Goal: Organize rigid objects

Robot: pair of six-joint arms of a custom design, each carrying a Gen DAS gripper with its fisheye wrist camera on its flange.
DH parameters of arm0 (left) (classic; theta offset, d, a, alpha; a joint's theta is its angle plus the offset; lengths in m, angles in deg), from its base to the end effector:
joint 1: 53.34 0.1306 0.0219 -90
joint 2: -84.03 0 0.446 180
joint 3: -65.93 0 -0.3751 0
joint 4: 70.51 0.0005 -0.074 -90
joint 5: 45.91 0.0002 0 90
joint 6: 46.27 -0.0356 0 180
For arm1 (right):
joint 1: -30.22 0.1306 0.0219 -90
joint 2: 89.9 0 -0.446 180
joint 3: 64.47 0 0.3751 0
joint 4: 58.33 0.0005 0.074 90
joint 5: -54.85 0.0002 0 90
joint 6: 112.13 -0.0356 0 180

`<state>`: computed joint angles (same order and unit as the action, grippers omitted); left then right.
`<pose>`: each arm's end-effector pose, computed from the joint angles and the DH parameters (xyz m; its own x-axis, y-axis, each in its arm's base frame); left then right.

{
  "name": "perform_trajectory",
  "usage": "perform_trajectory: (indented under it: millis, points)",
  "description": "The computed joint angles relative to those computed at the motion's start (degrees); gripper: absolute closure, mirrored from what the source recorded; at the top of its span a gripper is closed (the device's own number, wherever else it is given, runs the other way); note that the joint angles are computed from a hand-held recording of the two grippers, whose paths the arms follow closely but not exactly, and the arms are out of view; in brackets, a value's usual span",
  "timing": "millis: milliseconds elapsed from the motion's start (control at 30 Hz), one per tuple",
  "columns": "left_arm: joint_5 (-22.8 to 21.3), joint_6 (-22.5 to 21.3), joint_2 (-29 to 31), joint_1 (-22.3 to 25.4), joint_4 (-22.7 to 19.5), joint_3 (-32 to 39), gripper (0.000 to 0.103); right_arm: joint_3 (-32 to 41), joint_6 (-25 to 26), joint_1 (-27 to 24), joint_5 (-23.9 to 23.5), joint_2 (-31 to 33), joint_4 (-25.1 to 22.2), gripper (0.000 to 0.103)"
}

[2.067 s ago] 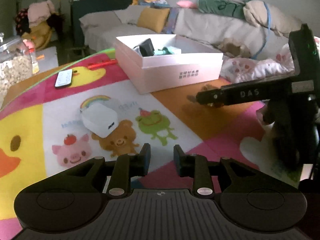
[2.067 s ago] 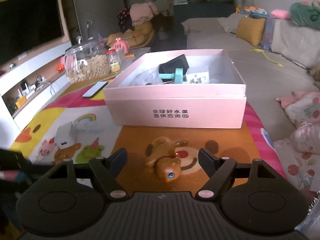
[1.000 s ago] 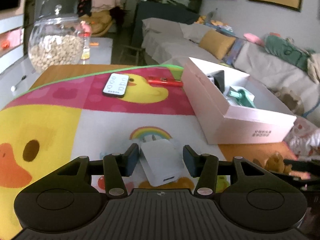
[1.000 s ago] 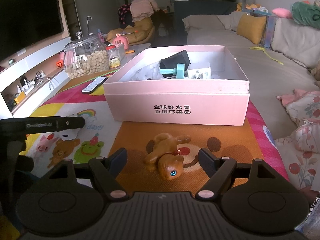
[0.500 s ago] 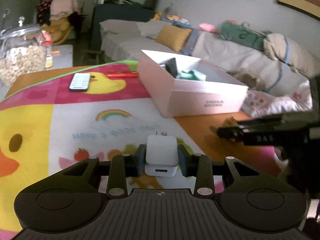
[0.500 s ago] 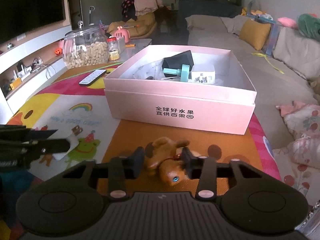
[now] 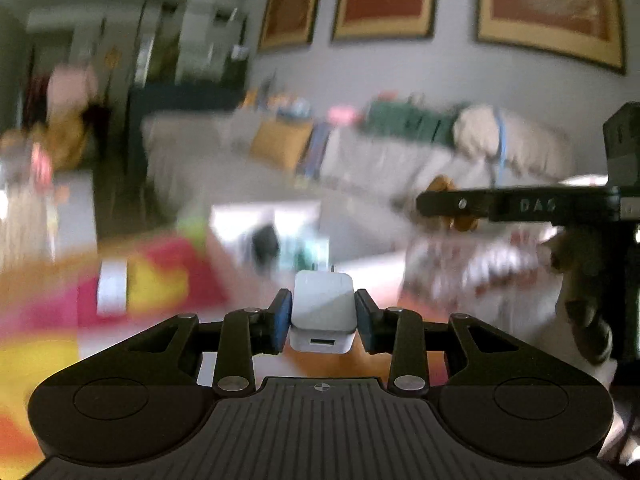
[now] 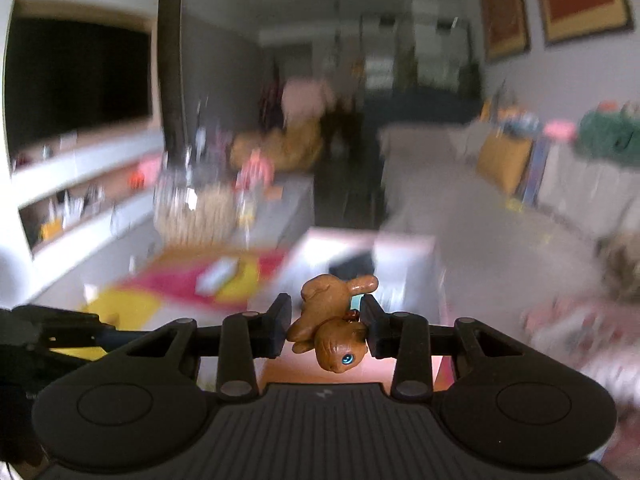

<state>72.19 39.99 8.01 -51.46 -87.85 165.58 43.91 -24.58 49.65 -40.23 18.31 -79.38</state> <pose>0.6018 0.0025 0.4960 -0.3416 0.0464 -0.9387 0.4318 0.8949 -0.1129 0.6013 0.2149 0.5162 -0.3533 -0.0795 -0.9321 -0.3946 0.9161 0.0715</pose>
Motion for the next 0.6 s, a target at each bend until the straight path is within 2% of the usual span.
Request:
perform_trajectory:
  millis: [100, 167, 233, 333, 367, 400, 433, 467, 600]
  points:
    - [-0.7, 1.3, 4.5, -1.2, 2.2, 8.5, 0.065, 5.3, -0.8, -0.4, 2.4, 2.3, 1.7, 0.066]
    - [-0.6, 2.4, 8.8, -1.9, -0.8, 15.8, 0.065, 10.5, -1.8, -0.8, 2.9, 5.0, -0.4, 0.066]
    - [0.2, 4.0, 13.8, -2.4, -6.3, 23.9, 0.065, 16.9, -2.4, -1.3, 4.0, 8.8, -4.4, 0.066]
    - [1.9, 7.1, 22.5, -2.7, -20.4, 37.6, 0.065, 25.0, -3.4, -2.2, 3.5, 13.8, -11.2, 0.065]
    - [1.3, 8.4, 24.7, -2.8, -24.1, 40.8, 0.065, 27.6, -3.7, -2.7, 2.2, 15.4, -14.0, 0.061]
    - [0.5, 9.3, 25.9, -2.8, -25.6, 42.3, 0.065, 30.0, -4.4, -3.1, 1.7, 16.9, -16.7, 0.056]
    - [-0.3, 10.4, 26.2, -2.6, -25.2, 41.8, 0.065, 31.5, -5.1, -3.2, 2.2, 18.0, -18.4, 0.045]
    - [-0.4, 11.4, 26.0, -2.4, -24.3, 40.6, 0.065, 31.5, -5.7, -3.3, 3.2, 18.3, -18.6, 0.040]
    - [0.3, 15.5, 23.4, -0.2, -18.2, 34.1, 0.065, 29.3, -5.1, -3.0, 3.5, 18.0, -17.3, 0.038]
